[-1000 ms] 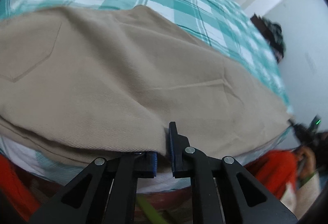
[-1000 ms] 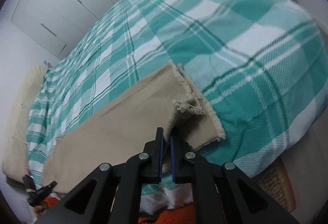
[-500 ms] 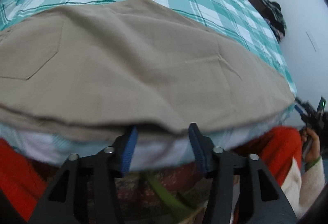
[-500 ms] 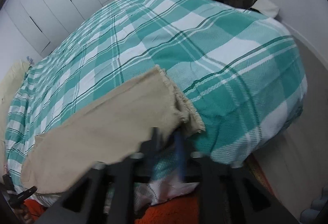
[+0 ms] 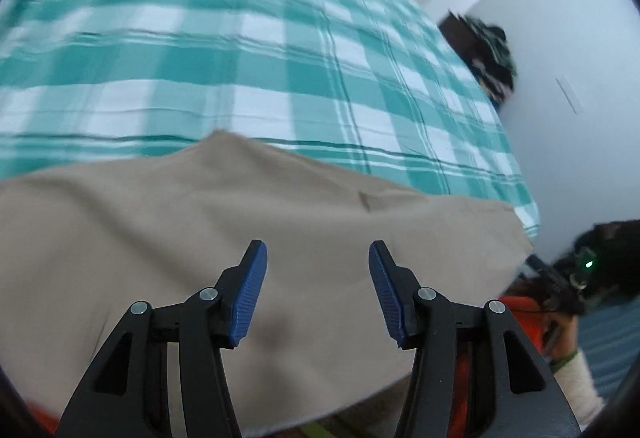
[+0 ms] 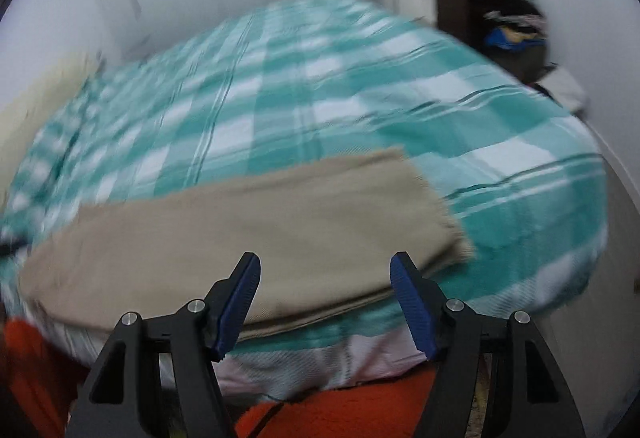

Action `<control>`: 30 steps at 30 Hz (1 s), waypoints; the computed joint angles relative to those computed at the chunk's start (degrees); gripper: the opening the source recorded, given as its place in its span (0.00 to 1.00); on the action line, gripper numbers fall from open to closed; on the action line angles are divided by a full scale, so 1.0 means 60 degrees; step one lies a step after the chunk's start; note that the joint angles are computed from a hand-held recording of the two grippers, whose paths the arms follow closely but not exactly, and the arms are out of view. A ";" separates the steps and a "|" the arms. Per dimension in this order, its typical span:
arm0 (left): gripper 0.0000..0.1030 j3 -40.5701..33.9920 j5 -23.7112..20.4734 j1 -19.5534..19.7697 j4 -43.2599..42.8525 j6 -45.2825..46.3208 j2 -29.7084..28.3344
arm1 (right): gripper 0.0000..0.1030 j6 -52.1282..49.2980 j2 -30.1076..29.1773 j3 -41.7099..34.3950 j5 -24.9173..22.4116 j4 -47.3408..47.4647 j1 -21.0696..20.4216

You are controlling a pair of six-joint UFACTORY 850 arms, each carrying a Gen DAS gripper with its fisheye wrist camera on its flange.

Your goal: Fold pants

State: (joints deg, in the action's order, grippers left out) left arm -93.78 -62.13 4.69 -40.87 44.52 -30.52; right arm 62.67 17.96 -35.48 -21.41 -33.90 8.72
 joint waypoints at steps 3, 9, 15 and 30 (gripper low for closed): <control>0.38 -0.1401 -0.0282 -0.0897 0.2014 -0.0854 -0.1286 | 0.65 -0.0585 -0.0289 -0.0114 -0.0194 0.0532 0.0034; 0.10 -0.1493 0.3727 -0.2018 0.6849 -0.5167 -0.1830 | 0.65 -0.0941 -0.0133 0.0116 -0.0148 0.1071 -0.0130; 0.30 -0.0782 0.3754 -0.1352 0.3185 -0.3223 -0.0883 | 0.65 -0.0883 -0.0194 0.0052 -0.0125 0.1000 -0.0238; 0.87 0.4730 0.5532 -0.1564 0.4742 -0.2608 0.3029 | 0.65 -0.0479 -0.0060 0.0159 0.0133 0.0747 -0.0347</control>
State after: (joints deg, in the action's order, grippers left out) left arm -65.40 -28.94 -4.69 -12.42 28.87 -12.34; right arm 59.80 17.60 -34.52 -20.62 -29.42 6.64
